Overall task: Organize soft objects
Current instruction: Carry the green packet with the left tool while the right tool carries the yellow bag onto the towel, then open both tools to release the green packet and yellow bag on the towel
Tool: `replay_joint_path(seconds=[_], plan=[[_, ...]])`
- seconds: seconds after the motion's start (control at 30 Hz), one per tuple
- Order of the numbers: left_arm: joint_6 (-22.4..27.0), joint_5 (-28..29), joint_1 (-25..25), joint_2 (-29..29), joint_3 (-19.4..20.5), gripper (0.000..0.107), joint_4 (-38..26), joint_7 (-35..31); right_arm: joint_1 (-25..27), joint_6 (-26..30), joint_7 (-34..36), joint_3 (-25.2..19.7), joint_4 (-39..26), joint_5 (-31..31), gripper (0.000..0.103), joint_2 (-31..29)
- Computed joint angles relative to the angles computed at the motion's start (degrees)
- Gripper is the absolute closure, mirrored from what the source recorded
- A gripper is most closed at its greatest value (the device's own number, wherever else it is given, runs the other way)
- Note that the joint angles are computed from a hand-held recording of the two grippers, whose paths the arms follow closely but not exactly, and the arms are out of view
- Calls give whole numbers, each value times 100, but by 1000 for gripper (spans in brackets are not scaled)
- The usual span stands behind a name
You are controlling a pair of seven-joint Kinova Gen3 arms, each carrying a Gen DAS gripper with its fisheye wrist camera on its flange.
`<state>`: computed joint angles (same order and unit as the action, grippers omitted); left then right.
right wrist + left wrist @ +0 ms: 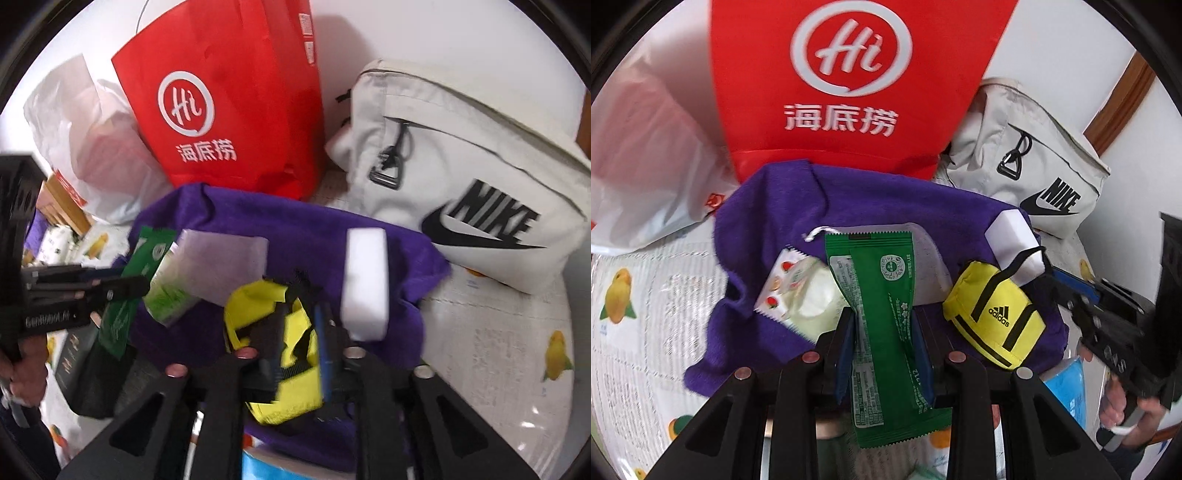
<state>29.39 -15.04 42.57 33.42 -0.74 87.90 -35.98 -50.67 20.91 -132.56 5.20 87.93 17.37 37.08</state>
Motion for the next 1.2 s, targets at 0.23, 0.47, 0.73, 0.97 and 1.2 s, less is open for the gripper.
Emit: replay_joint_path(seconds=[0.23,0.47,0.73,0.97,1.2], plan=[[371,12,-18,371,32,79,-591,-113,-648,-152,-768,608,589,483,65,-320],[722,17,-16,679,-2,79,-1053,-137,-948,-197,-1206,791,837,890,63,-441],[1252,40,-54,976,89,67,-1597,-309,-829,-257,-1368,611,971,1054,63,-528],[1181,-59,91,727,-64,58,-1369,-95,-907,-303,-1475,608,1090,1104,62,-647],[1341,-439,368,300,-165,58,-993,358,-1237,-318,-1811,738,1305,1365,62,-877]])
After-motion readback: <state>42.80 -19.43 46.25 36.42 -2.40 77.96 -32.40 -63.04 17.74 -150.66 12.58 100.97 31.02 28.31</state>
